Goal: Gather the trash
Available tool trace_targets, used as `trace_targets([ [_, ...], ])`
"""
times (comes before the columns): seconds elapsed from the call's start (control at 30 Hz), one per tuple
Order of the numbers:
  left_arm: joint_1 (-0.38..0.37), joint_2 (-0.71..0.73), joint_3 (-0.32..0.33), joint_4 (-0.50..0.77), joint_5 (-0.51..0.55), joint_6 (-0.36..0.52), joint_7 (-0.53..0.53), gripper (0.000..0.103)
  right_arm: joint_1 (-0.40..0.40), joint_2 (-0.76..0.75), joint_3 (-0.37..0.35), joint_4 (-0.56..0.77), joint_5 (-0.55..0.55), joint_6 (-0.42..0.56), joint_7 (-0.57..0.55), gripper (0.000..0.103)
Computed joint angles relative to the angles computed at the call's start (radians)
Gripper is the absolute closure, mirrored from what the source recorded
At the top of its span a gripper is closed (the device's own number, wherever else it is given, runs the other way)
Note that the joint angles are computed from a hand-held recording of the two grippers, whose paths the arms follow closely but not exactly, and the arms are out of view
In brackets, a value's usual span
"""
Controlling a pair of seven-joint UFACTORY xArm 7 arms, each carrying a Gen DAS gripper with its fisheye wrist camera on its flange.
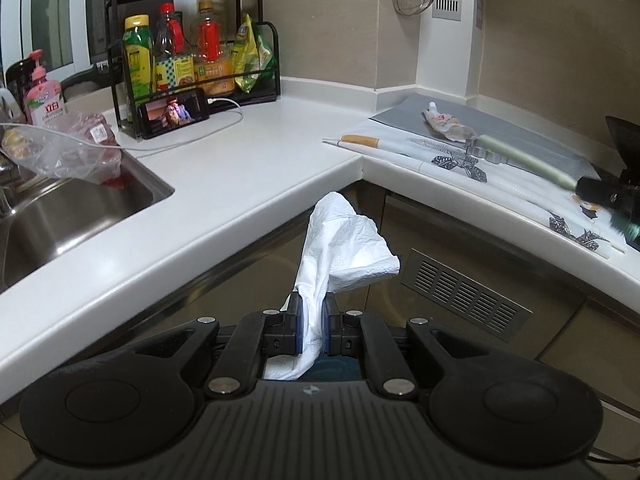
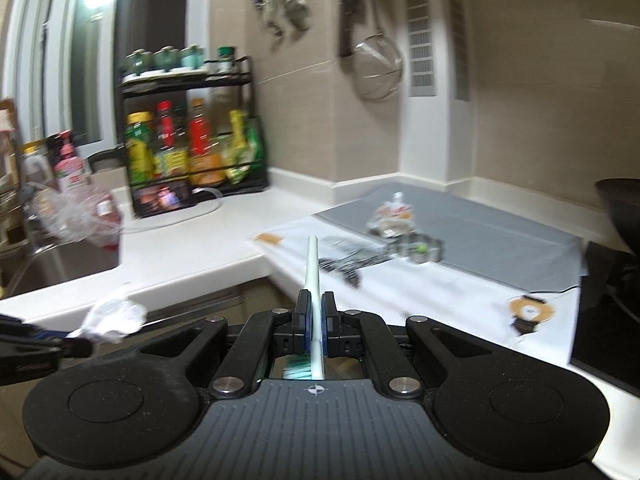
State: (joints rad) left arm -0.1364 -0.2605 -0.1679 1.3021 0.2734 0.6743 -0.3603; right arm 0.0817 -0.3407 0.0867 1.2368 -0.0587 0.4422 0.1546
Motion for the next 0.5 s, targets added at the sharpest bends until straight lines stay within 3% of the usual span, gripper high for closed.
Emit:
trace_targets([
  [0.5,-0.016,0.005,-0.007,-0.011,0.007,0.019,0.016,0.094,0.071,-0.009,-0.006,-0.036,0.088,0.082,-0.068,0.098],
])
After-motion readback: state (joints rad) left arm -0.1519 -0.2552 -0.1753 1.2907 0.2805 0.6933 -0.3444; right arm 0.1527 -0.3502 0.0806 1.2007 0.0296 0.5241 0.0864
